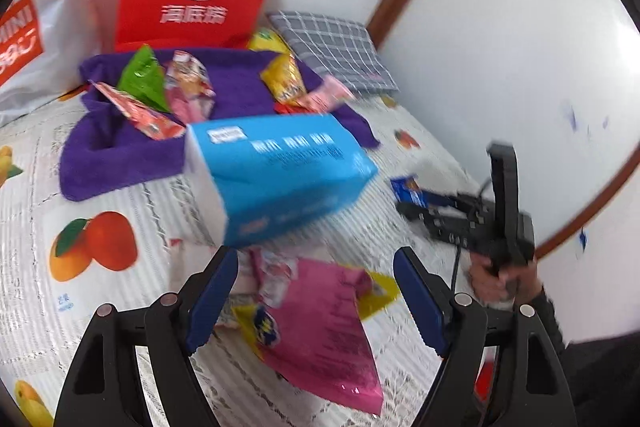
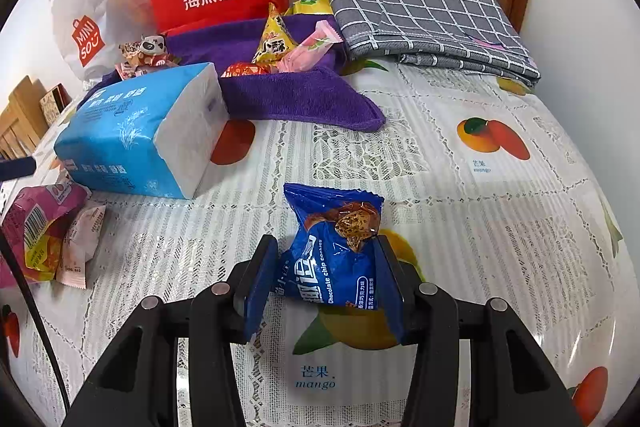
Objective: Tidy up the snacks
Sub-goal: 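Lift the blue cookie pack with the right gripper, then grasp the pink snack bag with left gripper while right gripper holds blue cookie pack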
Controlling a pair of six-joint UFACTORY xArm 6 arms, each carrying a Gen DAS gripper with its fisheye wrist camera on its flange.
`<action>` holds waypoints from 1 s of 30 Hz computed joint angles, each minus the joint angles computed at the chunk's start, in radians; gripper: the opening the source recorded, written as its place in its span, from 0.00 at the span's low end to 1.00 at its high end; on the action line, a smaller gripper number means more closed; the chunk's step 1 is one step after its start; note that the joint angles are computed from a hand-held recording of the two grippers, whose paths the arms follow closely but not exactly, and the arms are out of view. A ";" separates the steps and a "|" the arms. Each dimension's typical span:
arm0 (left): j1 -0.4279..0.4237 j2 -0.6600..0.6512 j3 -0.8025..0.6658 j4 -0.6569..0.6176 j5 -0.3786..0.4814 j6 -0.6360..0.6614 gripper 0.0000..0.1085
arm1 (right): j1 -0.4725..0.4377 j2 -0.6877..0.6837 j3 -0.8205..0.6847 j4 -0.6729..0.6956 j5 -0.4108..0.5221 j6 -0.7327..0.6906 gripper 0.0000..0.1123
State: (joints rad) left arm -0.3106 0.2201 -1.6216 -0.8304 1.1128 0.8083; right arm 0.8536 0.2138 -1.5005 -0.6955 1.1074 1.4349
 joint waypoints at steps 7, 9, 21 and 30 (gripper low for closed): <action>-0.042 -0.034 0.052 0.124 -0.041 0.020 0.70 | -0.001 -0.001 0.001 0.000 0.000 -0.001 0.43; -0.047 -0.034 0.056 0.141 -0.047 0.017 0.56 | 0.000 0.001 -0.001 0.000 0.001 -0.001 0.43; -0.023 -0.012 0.031 0.062 -0.033 0.012 0.46 | -0.009 -0.025 0.036 -0.006 -0.043 0.027 0.42; 0.011 -0.007 0.021 -0.073 0.010 0.060 0.46 | 0.031 -0.076 0.057 -0.049 -0.048 0.070 0.41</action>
